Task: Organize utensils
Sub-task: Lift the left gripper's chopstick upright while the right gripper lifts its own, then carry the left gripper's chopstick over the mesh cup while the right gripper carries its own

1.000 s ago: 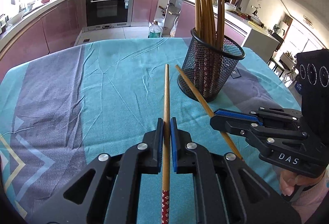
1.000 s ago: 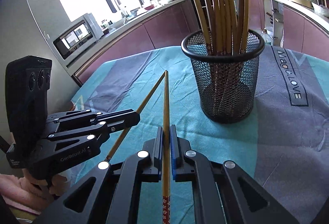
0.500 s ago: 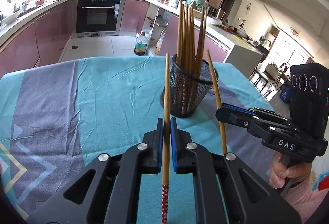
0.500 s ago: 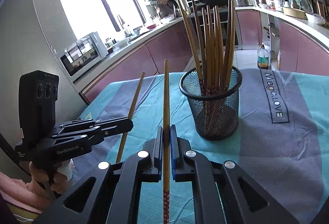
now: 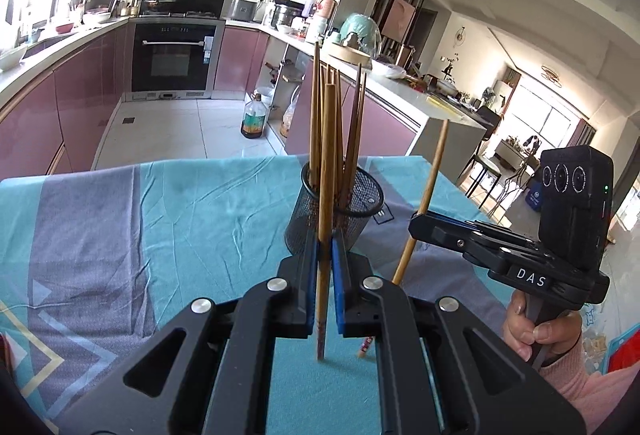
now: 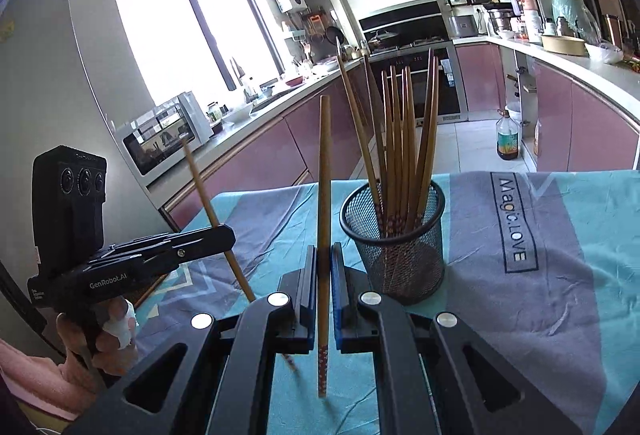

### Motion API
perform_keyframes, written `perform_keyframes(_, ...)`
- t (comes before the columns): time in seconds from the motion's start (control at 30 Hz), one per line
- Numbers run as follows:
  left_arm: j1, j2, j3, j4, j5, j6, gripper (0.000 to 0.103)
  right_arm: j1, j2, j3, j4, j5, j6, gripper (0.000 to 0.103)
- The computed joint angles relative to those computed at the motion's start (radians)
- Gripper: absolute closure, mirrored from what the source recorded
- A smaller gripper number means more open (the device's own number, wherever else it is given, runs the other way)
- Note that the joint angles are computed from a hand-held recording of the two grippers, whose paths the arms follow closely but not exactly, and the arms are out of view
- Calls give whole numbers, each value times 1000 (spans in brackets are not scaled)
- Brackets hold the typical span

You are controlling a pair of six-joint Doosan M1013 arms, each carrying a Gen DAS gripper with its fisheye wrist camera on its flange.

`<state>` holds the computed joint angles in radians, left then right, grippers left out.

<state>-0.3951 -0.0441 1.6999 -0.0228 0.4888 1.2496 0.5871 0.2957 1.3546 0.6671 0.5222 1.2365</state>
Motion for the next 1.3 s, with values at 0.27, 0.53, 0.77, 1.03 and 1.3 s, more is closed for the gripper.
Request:
perform_keyframes(0.27,-6,-3,-21,23,-19,-10,96,-13,-7,-9,21,-37,-37,98)
perform_keyframes(0.53,-3,4,-53,27,-31,1,96,-19,-7,-31,21,-62,-53,98)
perform_keyframes(0.77,-1,11,-80,45,-47,8,96,-28,0,-59,35,-79,-81,98)
perform_keyframes(1.03,-7,14,-106,97,-71,-14,96,-32,15,-97,29,-94,-84,98)
perform_keyframes(1.3,-21,28,-133,181,-73,-74,96,-35,33,-133,9,-99,-76,98)
